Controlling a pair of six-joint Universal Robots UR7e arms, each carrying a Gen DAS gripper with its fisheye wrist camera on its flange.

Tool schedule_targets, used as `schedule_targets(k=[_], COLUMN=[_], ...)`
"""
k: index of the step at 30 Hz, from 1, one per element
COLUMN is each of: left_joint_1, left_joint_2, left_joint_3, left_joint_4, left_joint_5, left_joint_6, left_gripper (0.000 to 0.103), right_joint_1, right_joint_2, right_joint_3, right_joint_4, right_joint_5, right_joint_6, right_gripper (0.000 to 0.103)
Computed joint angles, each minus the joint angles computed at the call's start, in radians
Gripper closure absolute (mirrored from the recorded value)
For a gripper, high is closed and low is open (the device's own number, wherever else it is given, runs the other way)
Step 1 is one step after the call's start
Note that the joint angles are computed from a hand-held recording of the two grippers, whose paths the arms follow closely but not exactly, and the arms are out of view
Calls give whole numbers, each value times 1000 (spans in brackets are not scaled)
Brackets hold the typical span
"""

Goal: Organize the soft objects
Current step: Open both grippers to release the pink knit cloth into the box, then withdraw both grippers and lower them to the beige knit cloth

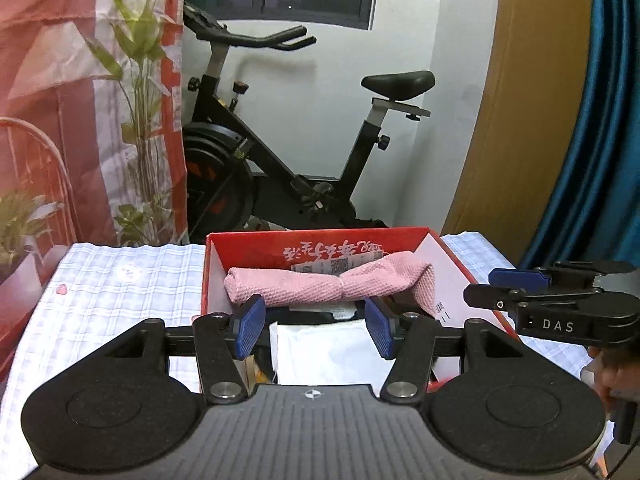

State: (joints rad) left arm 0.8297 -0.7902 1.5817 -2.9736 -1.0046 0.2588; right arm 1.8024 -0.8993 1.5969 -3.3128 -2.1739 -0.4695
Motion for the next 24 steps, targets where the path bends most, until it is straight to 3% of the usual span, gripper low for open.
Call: schedule_targets(k=[13,19,24], left_joint_1=[-17,20,62], left_joint_2=[-123,-149,-148], left_joint_3=[238,298,321], left_joint_4=[-120,-109,-85], left_joint_5=[64,84,74], left_joint_6=[-23,-54,-122], left_gripper=[45,35,35], right_joint_1=[26,12,-14], right_joint_2=[-73,-94,-76], right_joint_3=[240,320,353], right_joint_4=[-222,-252,-248], right_joint_5=[22,44,48], right_joint_6=[-21,-24,-1], right_gripper=[66,66,66])
